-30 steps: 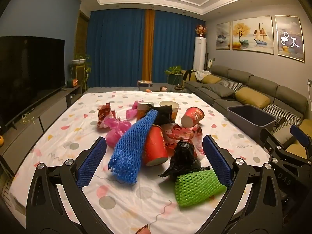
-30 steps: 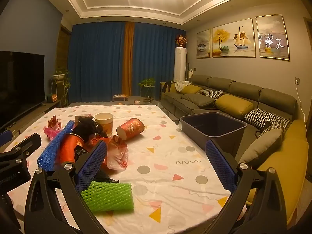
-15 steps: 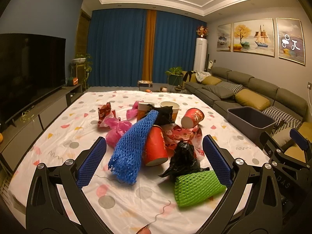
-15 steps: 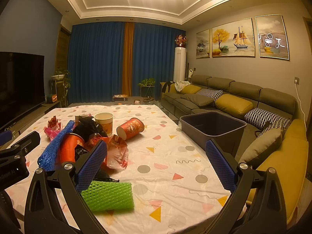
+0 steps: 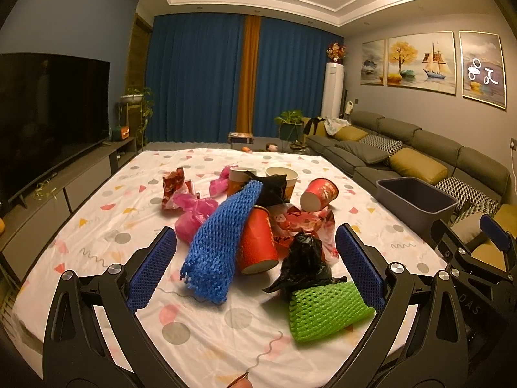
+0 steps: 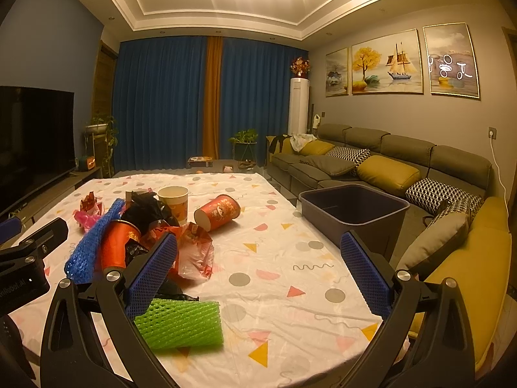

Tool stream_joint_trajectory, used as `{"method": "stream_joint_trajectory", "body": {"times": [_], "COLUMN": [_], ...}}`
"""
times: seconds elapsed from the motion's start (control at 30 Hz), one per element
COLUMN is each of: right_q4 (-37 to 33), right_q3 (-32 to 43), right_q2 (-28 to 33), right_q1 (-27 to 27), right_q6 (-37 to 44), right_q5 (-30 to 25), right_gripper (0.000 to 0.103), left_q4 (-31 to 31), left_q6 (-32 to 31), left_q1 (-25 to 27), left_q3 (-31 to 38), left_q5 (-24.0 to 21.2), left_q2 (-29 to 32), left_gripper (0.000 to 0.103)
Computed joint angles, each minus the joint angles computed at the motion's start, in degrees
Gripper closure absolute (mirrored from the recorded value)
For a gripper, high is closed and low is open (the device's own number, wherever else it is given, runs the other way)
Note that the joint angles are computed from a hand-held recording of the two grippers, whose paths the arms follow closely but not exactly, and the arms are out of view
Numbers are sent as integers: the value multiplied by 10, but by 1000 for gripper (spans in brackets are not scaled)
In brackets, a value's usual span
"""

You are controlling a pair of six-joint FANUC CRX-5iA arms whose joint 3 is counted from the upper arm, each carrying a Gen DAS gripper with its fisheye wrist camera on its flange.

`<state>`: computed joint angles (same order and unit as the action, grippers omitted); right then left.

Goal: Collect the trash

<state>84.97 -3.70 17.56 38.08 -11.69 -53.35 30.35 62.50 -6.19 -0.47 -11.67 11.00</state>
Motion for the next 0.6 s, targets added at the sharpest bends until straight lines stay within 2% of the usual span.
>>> {"method": "stream_joint_trajectory", "body": {"times": [0.6], "right_q4": [2], "right_q3": [-3], "right_q2": [-2], "right_q1": [-1], "right_q6": [-5], "right_q5": [-1], "right_gripper": [5], "left_q4": [5], "left_q6": [-5], "left_q1": [-2], "left_q3": [-3], "left_q5": [2], "left_q2": [0], "left_gripper": [6]}}
